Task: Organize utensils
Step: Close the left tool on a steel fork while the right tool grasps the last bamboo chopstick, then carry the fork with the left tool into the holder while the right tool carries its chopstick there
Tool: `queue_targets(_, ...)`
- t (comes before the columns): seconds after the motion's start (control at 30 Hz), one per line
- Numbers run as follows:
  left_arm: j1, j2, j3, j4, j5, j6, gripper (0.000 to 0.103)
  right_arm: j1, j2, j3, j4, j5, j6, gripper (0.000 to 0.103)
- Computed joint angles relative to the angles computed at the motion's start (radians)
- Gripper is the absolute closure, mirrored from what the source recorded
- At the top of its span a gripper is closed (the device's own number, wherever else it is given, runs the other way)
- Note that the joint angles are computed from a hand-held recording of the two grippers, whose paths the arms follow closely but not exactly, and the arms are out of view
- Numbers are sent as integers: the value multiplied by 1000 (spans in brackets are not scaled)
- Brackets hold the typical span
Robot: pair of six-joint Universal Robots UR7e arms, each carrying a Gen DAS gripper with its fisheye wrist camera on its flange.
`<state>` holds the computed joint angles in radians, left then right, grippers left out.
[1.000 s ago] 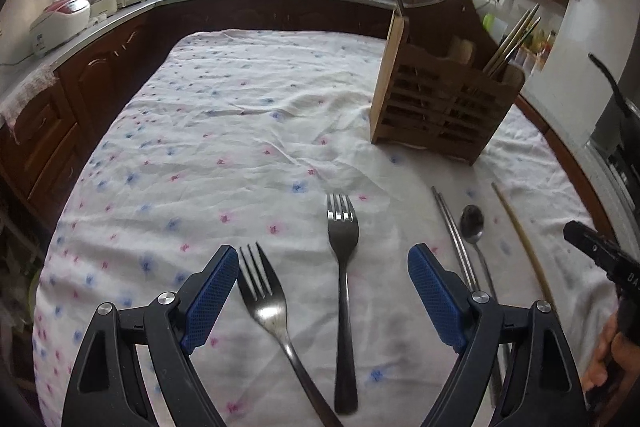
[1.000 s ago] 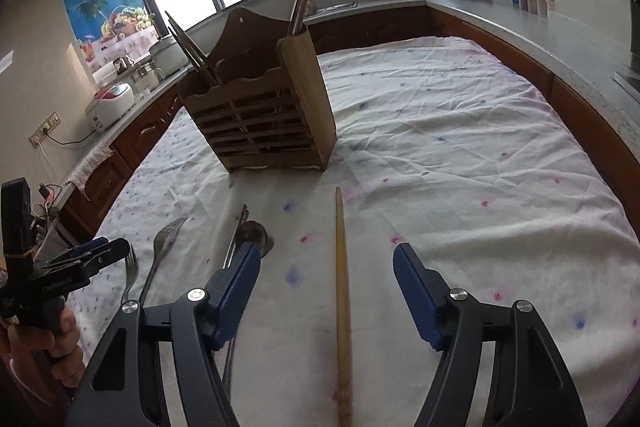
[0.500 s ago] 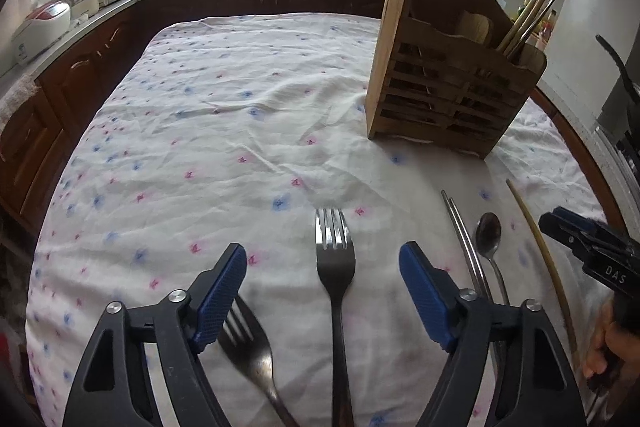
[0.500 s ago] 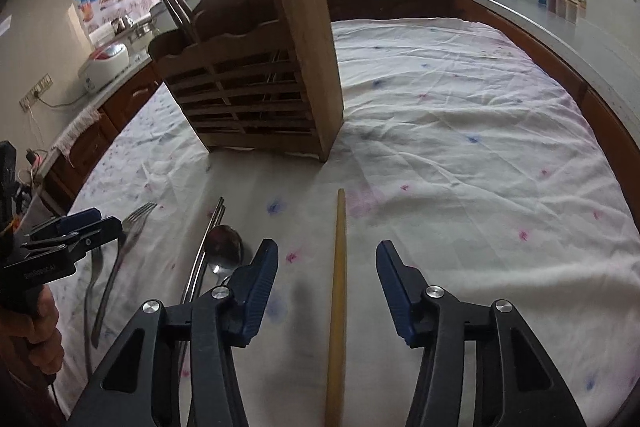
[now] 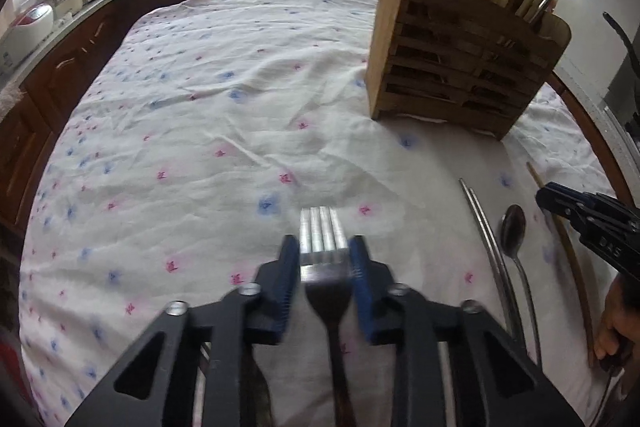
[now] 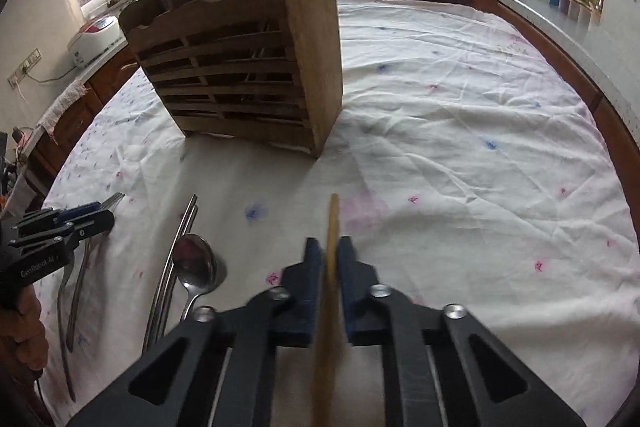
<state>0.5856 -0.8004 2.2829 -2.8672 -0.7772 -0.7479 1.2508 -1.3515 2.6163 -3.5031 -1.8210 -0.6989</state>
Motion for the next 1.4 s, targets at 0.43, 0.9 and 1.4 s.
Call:
queue_targets(0.43, -74, -71, 56, -7, -10, -43, 82, 5, -138, 55, 53, 67, 14, 97)
queue_targets(0.9, -268, -270, 195, 51, 6, -209, 82, -8, -502, 156, 188, 218, 25, 97)
queue_targets(1.4, -427, -426, 263, 188, 40, -353, 82, -17, -796, 190, 350, 325, 51, 97)
